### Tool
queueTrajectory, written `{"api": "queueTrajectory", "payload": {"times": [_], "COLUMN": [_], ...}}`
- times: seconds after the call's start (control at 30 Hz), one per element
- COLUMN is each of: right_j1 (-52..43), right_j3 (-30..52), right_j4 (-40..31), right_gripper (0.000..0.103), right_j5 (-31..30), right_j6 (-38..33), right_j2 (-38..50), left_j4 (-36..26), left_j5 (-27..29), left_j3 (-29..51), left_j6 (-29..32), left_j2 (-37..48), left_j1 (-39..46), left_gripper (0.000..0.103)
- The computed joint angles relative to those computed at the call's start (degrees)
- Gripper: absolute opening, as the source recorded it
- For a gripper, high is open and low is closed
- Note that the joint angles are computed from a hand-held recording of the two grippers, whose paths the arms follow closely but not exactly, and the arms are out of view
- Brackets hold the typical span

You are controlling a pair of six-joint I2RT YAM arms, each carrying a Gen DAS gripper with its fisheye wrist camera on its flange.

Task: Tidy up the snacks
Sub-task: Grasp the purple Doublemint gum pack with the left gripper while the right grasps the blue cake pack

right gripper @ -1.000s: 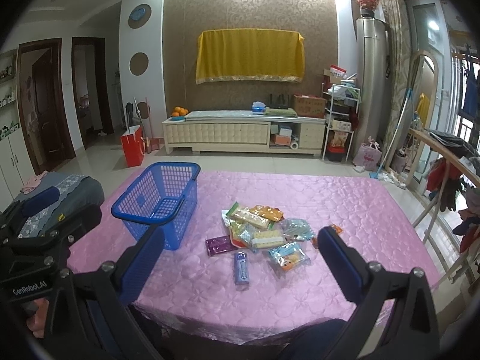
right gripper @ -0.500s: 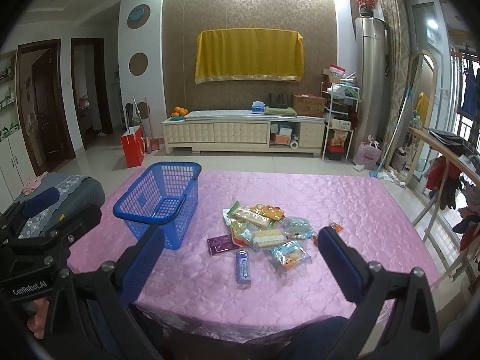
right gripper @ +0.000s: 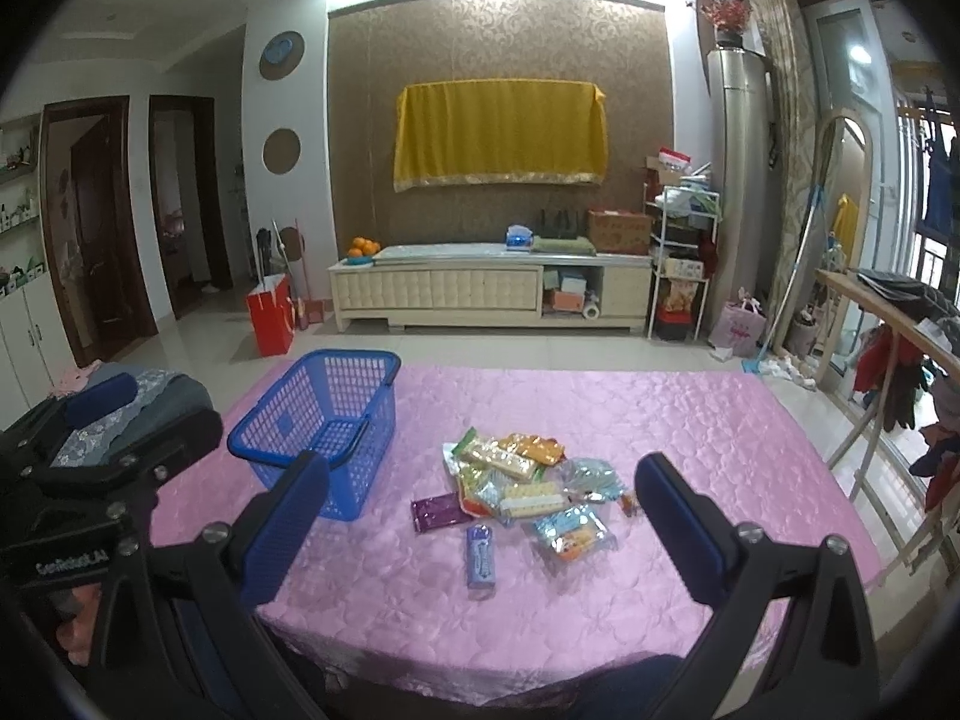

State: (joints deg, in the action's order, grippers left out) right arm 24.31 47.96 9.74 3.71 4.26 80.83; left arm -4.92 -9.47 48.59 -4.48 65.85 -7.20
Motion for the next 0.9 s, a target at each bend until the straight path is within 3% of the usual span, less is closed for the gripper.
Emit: {"api": "queueTrajectory", "payload": {"times": [0.2, 0.3, 0.4, 0.9], "right_j1": [-4.08, -7.71, -11.22, -17.82], "right_j3": [1.98, 4.04, 5.88, 23.3], "right_j4": [-1.74, -3.67, -4.44, -12.42], "right_gripper": [0.103, 0.103, 0.103, 0.103], "right_j5": [-2.34, -6.31, -10.6, -14.55], "right_j6": [-2.58, -1.83, -1.22, -5.59], "right_j2": [2.39, 5.05, 8.45, 32.47], "left_j4": [0.69, -0.9, -3.84, -10.2], "left_j5": [-1.39, -1.69, -0.59, 1.01], "left_j3": [5.46, 9.42, 13.43, 32.01], "left_j6": [3.44, 3.07, 1.94, -6.14], "left_j2": [7.72, 12.97, 18.58, 45.71], "left_j1": [-3.21, -4.67, -5.28, -7.37], "left_gripper": [0.102, 0.102, 0.102, 0.102]}}
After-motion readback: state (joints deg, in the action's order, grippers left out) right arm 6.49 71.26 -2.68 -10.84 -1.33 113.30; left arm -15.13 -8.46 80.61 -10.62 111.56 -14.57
